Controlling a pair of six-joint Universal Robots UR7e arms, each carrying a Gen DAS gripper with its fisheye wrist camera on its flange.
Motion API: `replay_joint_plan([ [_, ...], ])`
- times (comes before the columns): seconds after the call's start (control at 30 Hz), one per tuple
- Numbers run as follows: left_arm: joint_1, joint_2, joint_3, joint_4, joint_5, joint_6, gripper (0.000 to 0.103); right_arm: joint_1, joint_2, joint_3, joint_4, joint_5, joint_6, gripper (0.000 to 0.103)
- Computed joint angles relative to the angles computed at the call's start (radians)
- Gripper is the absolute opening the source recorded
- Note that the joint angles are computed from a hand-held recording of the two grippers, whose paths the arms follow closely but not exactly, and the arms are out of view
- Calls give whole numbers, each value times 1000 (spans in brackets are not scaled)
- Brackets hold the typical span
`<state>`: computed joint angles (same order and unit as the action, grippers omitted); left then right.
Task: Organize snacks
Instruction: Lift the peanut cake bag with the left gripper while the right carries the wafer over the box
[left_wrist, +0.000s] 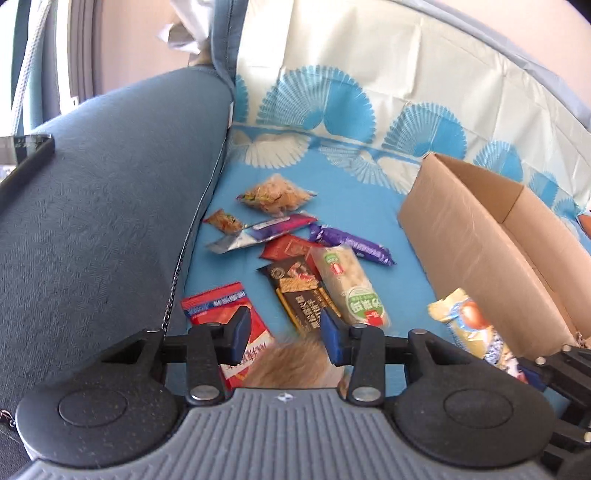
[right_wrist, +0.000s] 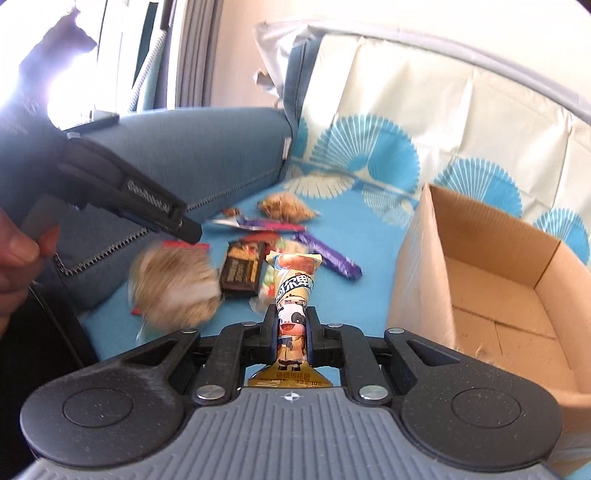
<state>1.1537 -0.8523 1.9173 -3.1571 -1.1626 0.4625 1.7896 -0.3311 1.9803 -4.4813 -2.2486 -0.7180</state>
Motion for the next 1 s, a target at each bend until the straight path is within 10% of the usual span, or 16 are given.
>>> replay_joint_plan([
  [0.17, 15, 0, -62, 173, -5, -61, 80, 2, -7, 4, 23, -12, 7, 14],
  [0.3, 11, 14, -106, 311, 53, -107, 87, 3, -8, -3, 45, -19, 18, 14],
  [0.43, 15, 29, -175, 551, 97, -206, 89, -1, -10, -3, 53, -15, 28, 14],
  [1.0, -24, 63, -164, 617, 224, -190, 86, 7, -27, 0, 73, -30, 55, 14],
])
